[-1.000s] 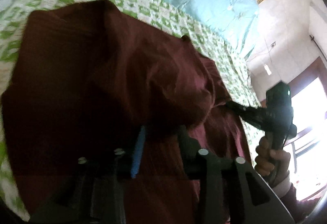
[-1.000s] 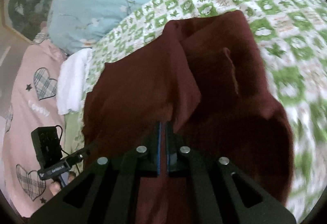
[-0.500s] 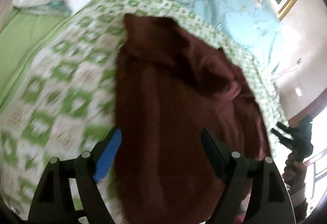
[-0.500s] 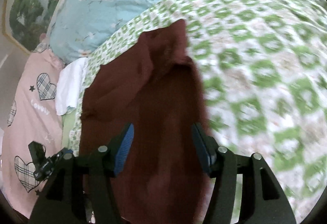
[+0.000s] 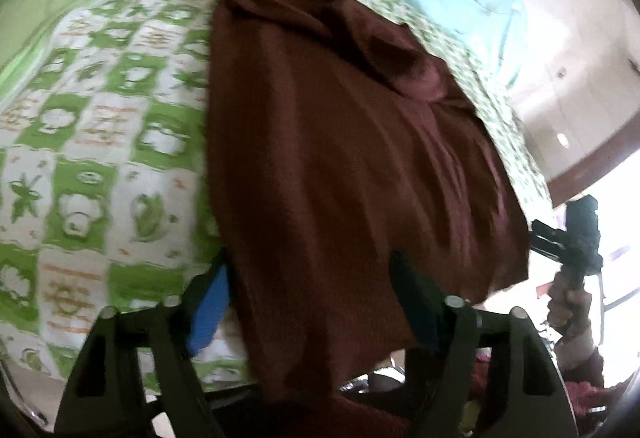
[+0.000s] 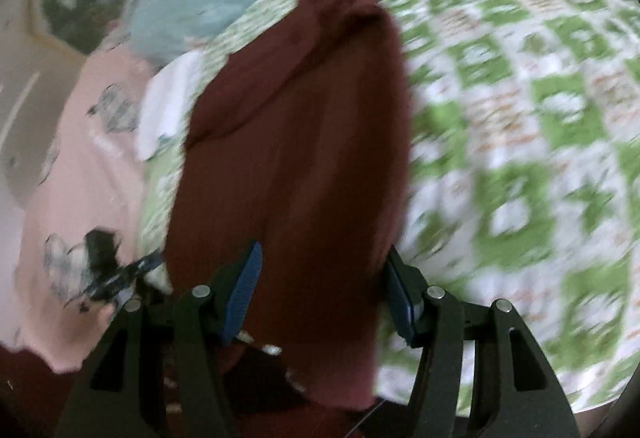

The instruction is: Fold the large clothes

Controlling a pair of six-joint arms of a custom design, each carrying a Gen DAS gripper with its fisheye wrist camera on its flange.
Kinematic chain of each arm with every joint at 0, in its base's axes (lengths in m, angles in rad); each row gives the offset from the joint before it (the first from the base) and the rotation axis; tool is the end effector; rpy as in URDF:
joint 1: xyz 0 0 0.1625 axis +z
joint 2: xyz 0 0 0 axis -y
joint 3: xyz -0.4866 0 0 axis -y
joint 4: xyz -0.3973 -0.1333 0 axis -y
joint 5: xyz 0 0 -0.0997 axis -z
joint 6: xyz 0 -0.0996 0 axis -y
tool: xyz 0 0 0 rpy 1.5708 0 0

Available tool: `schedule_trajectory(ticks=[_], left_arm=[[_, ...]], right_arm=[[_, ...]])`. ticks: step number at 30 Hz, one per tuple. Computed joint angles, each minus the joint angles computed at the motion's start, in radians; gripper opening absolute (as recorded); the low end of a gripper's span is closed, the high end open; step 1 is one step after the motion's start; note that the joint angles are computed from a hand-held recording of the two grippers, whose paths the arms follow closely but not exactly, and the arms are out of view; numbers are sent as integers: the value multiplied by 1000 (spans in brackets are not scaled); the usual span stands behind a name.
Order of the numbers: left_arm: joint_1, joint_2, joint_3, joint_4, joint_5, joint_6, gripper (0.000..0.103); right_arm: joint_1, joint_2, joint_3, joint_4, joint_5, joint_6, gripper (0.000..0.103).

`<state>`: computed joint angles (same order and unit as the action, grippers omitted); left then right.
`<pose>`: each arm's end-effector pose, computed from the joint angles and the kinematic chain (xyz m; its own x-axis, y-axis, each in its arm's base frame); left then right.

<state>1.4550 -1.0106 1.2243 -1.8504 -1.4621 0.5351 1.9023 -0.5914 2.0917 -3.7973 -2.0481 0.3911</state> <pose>0.0562 -0.7644 0.3982 -0.7913 0.5981 -0.1267 0.6031 0.7977 -0.0015 0.2667 -0.5060 0.0375 -0.9610 0.2689 0.0644 0.1330 0.6539 -0.7448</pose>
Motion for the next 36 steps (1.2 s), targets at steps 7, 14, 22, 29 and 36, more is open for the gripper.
schedule_trajectory(ticks=[7, 14, 22, 29, 36], left_arm=[[25, 8, -20, 29, -51, 8, 49], [40, 17, -43, 61, -73, -15, 15], [47, 40, -84, 117, -92, -37, 15], [38, 3, -33, 29, -147, -14, 7], [2, -6, -49, -52, -243, -10, 7]], right_arm=[[-28, 8, 23, -35, 51, -20, 27], [-46, 0, 58, -52, 88, -26, 9], [-57, 10, 54, -69, 131, -43, 9], [-59, 18, 69, -174, 182, -65, 6], [-52, -4, 32, -280, 265, -127, 5]])
